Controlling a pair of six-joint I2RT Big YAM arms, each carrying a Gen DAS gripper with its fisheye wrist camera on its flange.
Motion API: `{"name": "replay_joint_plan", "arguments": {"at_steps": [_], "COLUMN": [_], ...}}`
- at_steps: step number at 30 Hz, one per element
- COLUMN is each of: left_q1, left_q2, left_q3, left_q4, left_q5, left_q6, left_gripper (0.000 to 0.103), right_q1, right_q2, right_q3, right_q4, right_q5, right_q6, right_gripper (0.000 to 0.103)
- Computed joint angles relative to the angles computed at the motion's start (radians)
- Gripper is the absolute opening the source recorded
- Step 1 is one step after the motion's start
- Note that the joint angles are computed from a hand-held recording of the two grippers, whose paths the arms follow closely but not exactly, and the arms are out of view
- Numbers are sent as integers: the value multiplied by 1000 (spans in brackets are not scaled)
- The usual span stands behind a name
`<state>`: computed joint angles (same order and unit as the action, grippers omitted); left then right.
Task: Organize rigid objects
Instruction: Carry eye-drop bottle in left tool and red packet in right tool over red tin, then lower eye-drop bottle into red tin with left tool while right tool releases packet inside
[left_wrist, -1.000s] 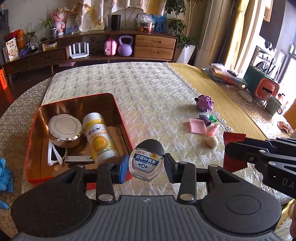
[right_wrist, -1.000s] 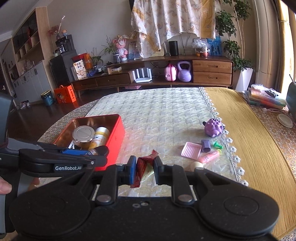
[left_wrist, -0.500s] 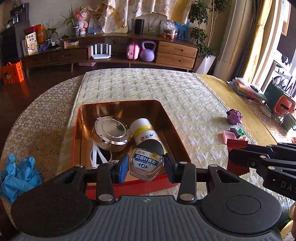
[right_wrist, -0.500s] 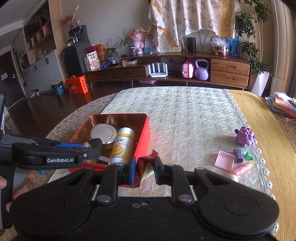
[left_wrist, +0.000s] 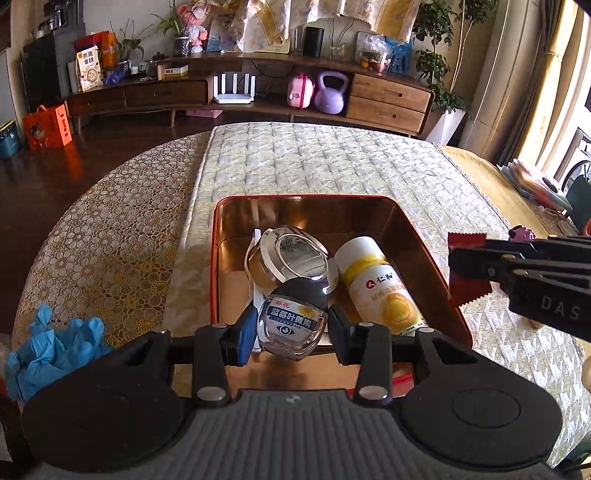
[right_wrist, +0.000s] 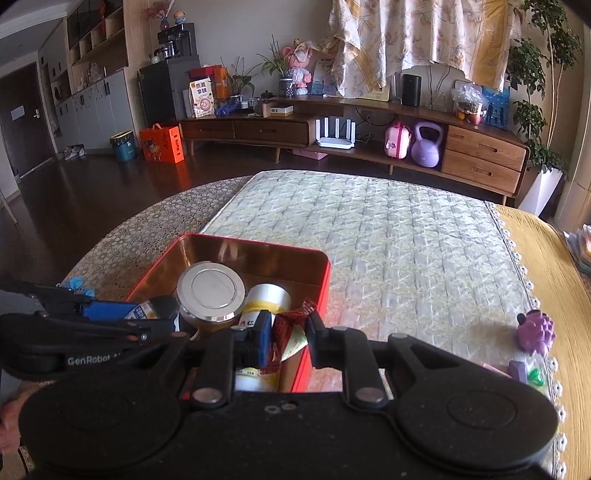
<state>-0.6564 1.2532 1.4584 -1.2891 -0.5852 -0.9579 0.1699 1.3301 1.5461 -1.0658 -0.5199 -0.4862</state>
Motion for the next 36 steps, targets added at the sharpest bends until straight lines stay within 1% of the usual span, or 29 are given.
{"name": "replay_joint_plan", "arguments": {"at_steps": [6,10,15,17,22,25,30,36], "left_q1": [34,45,55,57,62,65,73,68], "left_q2": [4,10,20,25,32,36,44,48], "left_q3": [-23,-30,-39,-40,-38,-37,-28,-25], "left_q4": [23,36,60,66,80,87,91,79], "left_q5": [33,43,59,56,56,56,62,65], "left_q6": [18,36,59,69,85,96,103,96], "left_gripper": [40,40,40,40,40,40,40,40], "right_q1": [58,82,107,113,115,105,81,39], "right_q2": [59,103,119,127,126,123,107,68], "right_q3": [23,47,43,46,31,32,41,31], "right_q4": [61,83,112,110,116,99,40,-33], "right_q5": [78,126,153,163,166,142,95,33], "right_q6": [-11,-8,-25,-27,-16,-8,-13,-58], "right_gripper": [19,19,19,20,22,25,28,34]}}
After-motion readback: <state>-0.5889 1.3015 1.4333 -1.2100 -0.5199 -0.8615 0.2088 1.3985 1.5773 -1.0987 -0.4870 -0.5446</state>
